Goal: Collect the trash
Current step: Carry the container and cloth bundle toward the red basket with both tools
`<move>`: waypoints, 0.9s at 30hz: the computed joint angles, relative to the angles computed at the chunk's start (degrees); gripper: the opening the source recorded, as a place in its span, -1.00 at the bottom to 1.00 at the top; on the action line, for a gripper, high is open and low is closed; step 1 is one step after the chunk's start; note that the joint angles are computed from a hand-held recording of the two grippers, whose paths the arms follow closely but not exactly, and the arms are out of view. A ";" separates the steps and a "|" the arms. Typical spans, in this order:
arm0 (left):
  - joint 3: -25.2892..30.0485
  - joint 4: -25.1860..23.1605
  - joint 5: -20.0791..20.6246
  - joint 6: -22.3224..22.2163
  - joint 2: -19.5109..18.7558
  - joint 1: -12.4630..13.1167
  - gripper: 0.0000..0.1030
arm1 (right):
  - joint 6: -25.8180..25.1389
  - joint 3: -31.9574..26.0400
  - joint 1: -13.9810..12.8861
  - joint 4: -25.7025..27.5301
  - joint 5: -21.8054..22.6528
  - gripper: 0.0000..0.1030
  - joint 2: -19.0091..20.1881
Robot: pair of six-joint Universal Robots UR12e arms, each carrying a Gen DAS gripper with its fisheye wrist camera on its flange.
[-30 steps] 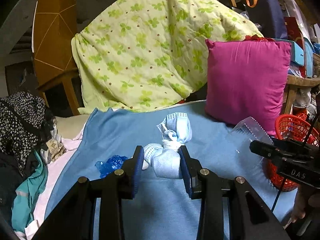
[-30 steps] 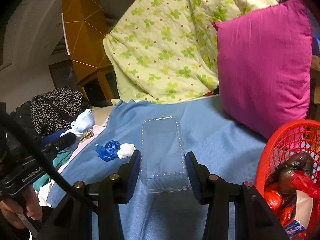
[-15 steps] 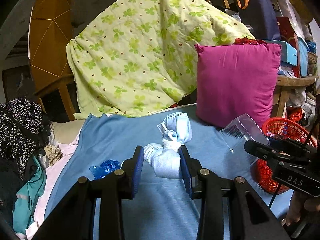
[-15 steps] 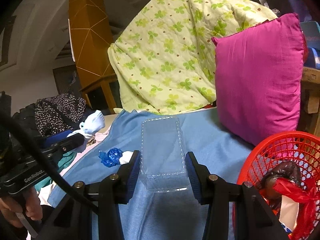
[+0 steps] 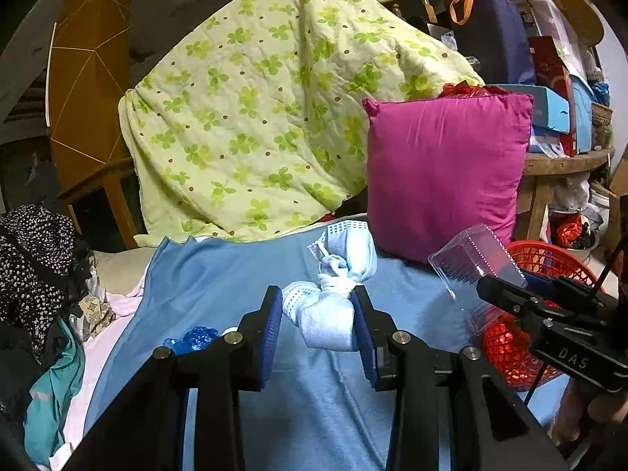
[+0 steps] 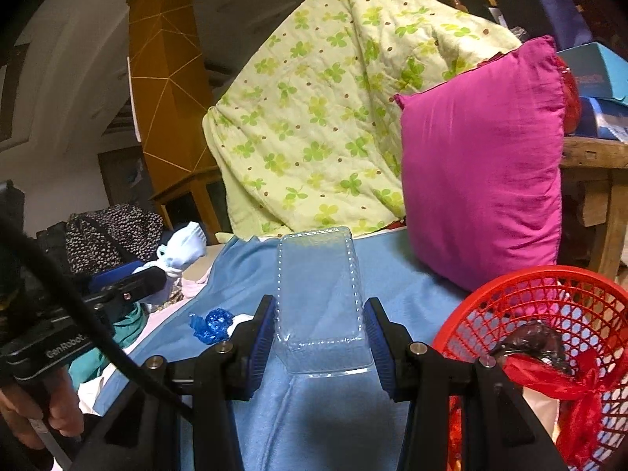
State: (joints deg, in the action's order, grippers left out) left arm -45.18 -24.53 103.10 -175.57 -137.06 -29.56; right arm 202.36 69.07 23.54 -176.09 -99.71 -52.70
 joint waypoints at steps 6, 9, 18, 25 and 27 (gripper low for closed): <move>-0.54 0.43 -0.91 -0.13 0.50 -0.13 -0.27 | -0.49 0.77 0.50 -0.20 -2.85 -0.06 -0.39; -1.07 0.43 -1.38 -0.20 0.88 -0.14 -0.27 | -0.04 1.23 0.55 -0.40 -3.31 -0.06 -0.62; -2.80 1.36 -1.96 -0.65 1.95 -0.15 -0.27 | 1.88 3.22 0.49 -1.46 -4.72 -0.06 -1.57; -3.92 1.86 -2.69 -1.12 2.71 -0.16 -0.27 | 3.92 5.51 0.53 -3.98 -6.73 -0.06 -2.66; -4.16 2.13 -2.86 -0.91 2.84 -0.19 -0.27 | 4.79 6.33 0.56 -4.84 -7.80 -0.06 -3.10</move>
